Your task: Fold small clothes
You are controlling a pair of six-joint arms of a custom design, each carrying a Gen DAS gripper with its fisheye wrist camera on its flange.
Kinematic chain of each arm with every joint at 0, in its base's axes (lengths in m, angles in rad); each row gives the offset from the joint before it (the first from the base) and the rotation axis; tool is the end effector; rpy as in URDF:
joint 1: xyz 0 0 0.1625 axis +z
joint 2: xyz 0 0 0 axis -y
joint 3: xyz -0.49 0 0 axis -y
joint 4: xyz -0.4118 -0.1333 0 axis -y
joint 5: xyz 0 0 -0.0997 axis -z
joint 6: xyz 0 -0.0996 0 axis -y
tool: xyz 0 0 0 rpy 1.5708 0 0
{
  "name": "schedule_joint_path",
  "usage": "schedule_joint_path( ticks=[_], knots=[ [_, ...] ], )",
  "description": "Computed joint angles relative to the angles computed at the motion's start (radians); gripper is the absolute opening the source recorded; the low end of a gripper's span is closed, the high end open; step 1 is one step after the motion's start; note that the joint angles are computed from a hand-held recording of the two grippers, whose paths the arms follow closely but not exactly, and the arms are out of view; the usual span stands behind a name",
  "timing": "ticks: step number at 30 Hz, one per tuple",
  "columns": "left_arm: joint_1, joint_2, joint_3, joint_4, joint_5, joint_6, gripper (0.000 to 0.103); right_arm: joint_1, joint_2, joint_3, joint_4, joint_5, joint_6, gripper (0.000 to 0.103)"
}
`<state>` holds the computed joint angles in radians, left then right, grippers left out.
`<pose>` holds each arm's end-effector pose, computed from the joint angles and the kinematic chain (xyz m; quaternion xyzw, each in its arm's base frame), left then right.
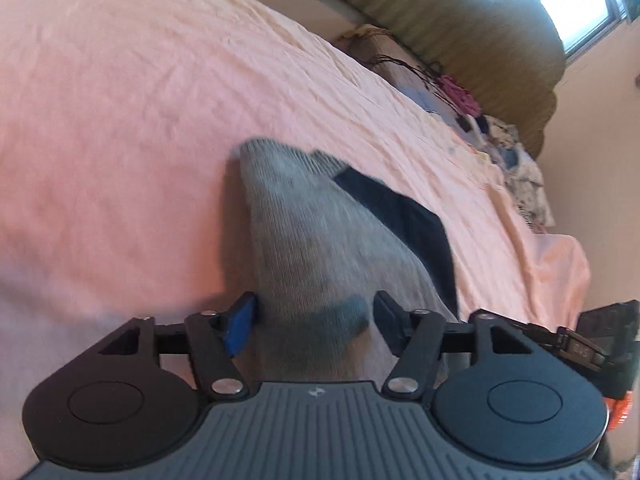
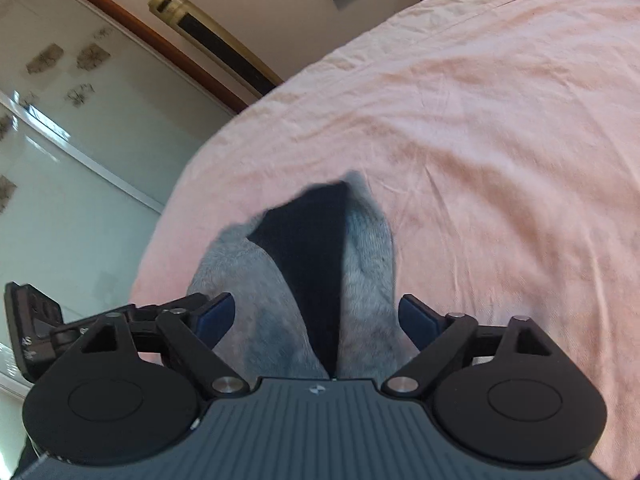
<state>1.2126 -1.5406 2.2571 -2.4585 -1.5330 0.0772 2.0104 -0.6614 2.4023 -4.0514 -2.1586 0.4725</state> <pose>-0.0261 -0.4606 0.3007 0.2136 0.9730 -0.0873 0.0067 0.2607 -0.3708 0.0636 -0.1194 -0.8906 0.4296 0.0901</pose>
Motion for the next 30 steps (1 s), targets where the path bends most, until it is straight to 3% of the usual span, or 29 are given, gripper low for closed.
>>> schedule_joint_path(
  ticks=[3, 5, 6, 7, 8, 9, 13, 16, 17, 18, 19, 21, 22, 23, 26, 29, 30],
  knots=[
    [0.039, -0.067, 0.046, 0.070, -0.064, 0.018, 0.073, 0.031, 0.010, 0.062, -0.039, 0.009, 0.004, 0.083],
    [0.055, -0.103, 0.098, 0.025, -0.095, 0.049, 0.073, 0.046, 0.021, 0.099, -0.064, 0.019, 0.028, 0.082],
    [0.046, -0.117, 0.119, 0.000, -0.079, 0.062, 0.067, 0.045, 0.028, 0.112, -0.078, 0.040, 0.033, 0.075],
    [0.022, -0.126, 0.130, -0.006, -0.038, 0.058, 0.051, 0.042, 0.042, 0.117, -0.084, 0.066, 0.041, 0.068],
    [0.006, -0.123, 0.119, 0.030, -0.007, 0.047, 0.018, 0.033, 0.051, 0.119, -0.079, 0.095, 0.045, 0.041],
    [0.006, -0.121, 0.103, 0.056, -0.004, 0.039, 0.017, 0.027, 0.056, 0.115, -0.060, 0.116, 0.050, 0.024],
    [0.013, -0.155, 0.075, 0.093, 0.062, 0.129, 0.017, 0.075, 0.078, 0.113, -0.111, 0.123, 0.009, 0.024],
    [0.016, -0.184, 0.089, 0.098, 0.085, 0.154, 0.025, 0.078, 0.112, 0.123, -0.099, 0.074, 0.041, 0.028],
    [-0.011, -0.221, 0.108, 0.095, 0.109, 0.170, 0.028, 0.079, 0.126, 0.134, -0.139, 0.080, 0.050, 0.030],
    [-0.045, -0.264, 0.132, 0.083, 0.141, 0.186, 0.035, 0.086, 0.127, 0.144, -0.161, 0.079, 0.073, 0.037],
    [-0.078, -0.314, 0.161, 0.059, 0.162, 0.209, 0.041, 0.111, 0.122, 0.146, -0.167, 0.042, 0.095, 0.042],
    [-0.148, -0.408, 0.235, -0.044, 0.173, 0.308, 0.080, 0.180, 0.114, 0.133, -0.179, -0.073, 0.105, 0.054],
    [-0.191, -0.445, 0.280, -0.115, 0.193, 0.364, 0.087, 0.202, 0.109, 0.126, -0.191, -0.098, 0.094, 0.054],
    [-0.238, -0.470, 0.328, -0.190, 0.223, 0.441, 0.089, 0.212, 0.100, 0.116, -0.197, -0.103, 0.078, 0.054],
    [-0.351, -0.484, 0.421, -0.248, 0.301, 0.565, 0.089, 0.190, 0.065, 0.070, -0.130, -0.054, 0.008, 0.054],
    [-0.362, -0.405, 0.484, -0.323, 0.410, 0.597, 0.089, 0.139, 0.048, 0.021, 0.042, -0.057, 0.030, 0.054],
    [-0.327, -0.393, 0.484, -0.341, 0.403, 0.613, 0.089, 0.124, 0.056, 0.010, 0.082, -0.066, 0.050, 0.042]
  ],
)
